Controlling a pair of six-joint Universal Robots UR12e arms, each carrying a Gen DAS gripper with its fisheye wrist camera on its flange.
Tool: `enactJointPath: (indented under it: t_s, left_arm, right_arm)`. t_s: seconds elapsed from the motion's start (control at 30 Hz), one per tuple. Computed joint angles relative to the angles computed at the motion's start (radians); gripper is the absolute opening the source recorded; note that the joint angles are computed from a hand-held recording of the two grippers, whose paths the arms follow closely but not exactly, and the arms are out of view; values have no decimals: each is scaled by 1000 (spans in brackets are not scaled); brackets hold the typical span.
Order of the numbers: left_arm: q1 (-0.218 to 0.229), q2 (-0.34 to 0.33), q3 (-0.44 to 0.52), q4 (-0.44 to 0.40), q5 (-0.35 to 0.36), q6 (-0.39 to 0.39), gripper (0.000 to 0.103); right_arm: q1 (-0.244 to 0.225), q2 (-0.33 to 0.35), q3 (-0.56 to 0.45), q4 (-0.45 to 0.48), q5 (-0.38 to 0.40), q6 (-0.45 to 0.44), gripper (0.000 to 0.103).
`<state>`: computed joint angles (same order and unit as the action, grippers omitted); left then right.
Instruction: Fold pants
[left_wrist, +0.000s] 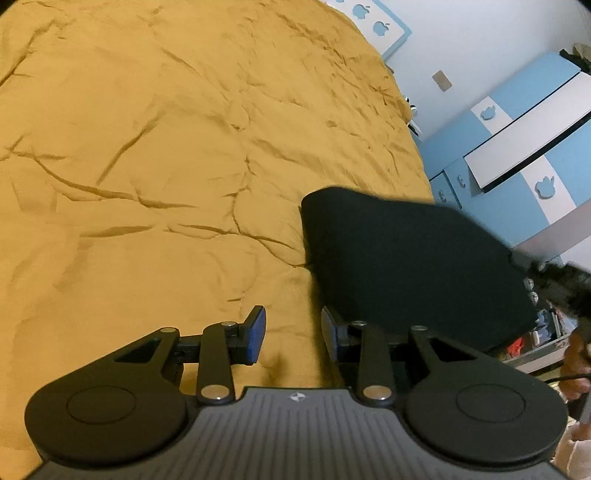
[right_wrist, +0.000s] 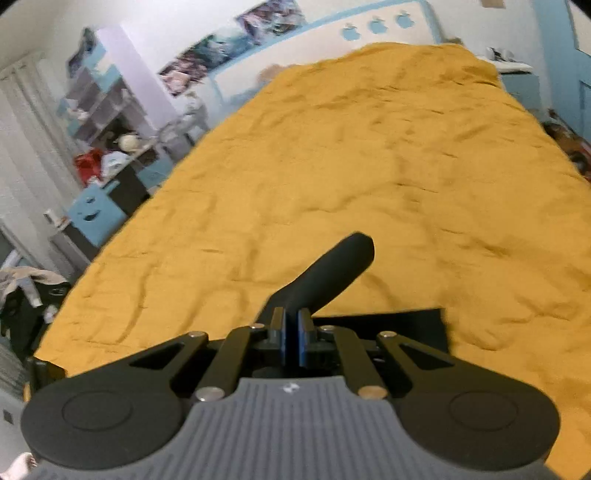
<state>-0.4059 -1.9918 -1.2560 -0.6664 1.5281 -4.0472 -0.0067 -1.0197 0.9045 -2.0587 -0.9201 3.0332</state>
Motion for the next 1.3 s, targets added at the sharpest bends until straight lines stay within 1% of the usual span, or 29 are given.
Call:
enactJointPath:
  t_s: [0.07, 0.13, 0.3, 0.37, 0.4, 0.43, 0.47, 0.53, 0.6, 0.67, 0.73, 0.83, 0.87, 1.0, 1.03, 1.07, 1.1, 1.17, 1.2, 1.27, 1.3]
  left_arm:
    - [-1, -5, 8, -8, -4, 4, 35]
    - [-3, -13, 21, -25, -6, 14, 35]
    - [-8, -29, 49, -55, -7, 42, 34]
    - [-10, -32, 56, -63, -4, 51, 34]
    - [-12, -32, 58, -66, -1, 57, 34]
    - [-12, -33, 59, -68, -1, 61, 34]
    - [-12, -34, 62, -76, 0, 64, 34]
    - [-13, -36, 67, -87, 0, 64, 34]
    - [-16, -37, 71, -93, 0, 74, 34]
    - [-19, -39, 78, -98, -2, 92, 34]
    - [-25, -42, 87, -105, 3, 116, 34]
    - [-39, -42, 94, -109, 28, 184, 34]
    - [-45, -42, 98, -118, 37, 222, 34]
    - [-81, -52, 127, -174, 95, 391, 35]
    - [-89, -55, 133, -182, 106, 424, 39]
    - [-99, -60, 142, -192, 121, 469, 46]
    - [-105, -62, 146, -195, 128, 503, 49]
    - [-124, -79, 170, -216, 158, 576, 57]
    - [-132, -89, 181, -224, 175, 600, 58]
    - [-154, -120, 215, -233, 246, 648, 60]
    - [-161, -137, 233, -237, 270, 663, 61]
  right_arm:
    - [-12, 2, 18, -4, -11, 21, 1]
    - [-24, 3, 35, -15, -2, 44, 1]
    - [-36, -6, 59, -87, 34, 34, 0]
    - [-35, -17, 72, -93, -11, 16, 0]
    - [-32, -15, 71, -72, -49, -17, 0]
    - [-26, -13, 76, -50, -108, -45, 0]
    - [-21, -8, 78, -27, -153, -59, 0]
    - [-21, 2, 91, 10, -179, -55, 0]
    - [-17, -4, 128, -38, -225, -61, 0]
    - [-16, -11, 152, -65, -234, -53, 1]
    - [-15, -24, 177, -100, -242, -66, 2]
    - [-13, -63, 235, -189, -254, -72, 8]
    - [-14, -83, 266, -219, -252, -79, 8]
    - [-24, -145, 349, -263, -202, -76, 13]
    - [-26, -159, 373, -280, -190, -72, 16]
    - [-27, -174, 399, -302, -178, -66, 16]
    - [-28, -184, 419, -324, -173, -58, 16]
    - [-24, -200, 457, -376, -171, -40, 21]
    - [-21, -204, 469, -394, -172, -28, 21]
    - [-18, -210, 492, -426, -166, 3, 22]
    - [-15, -209, 499, -445, -166, 18, 22]
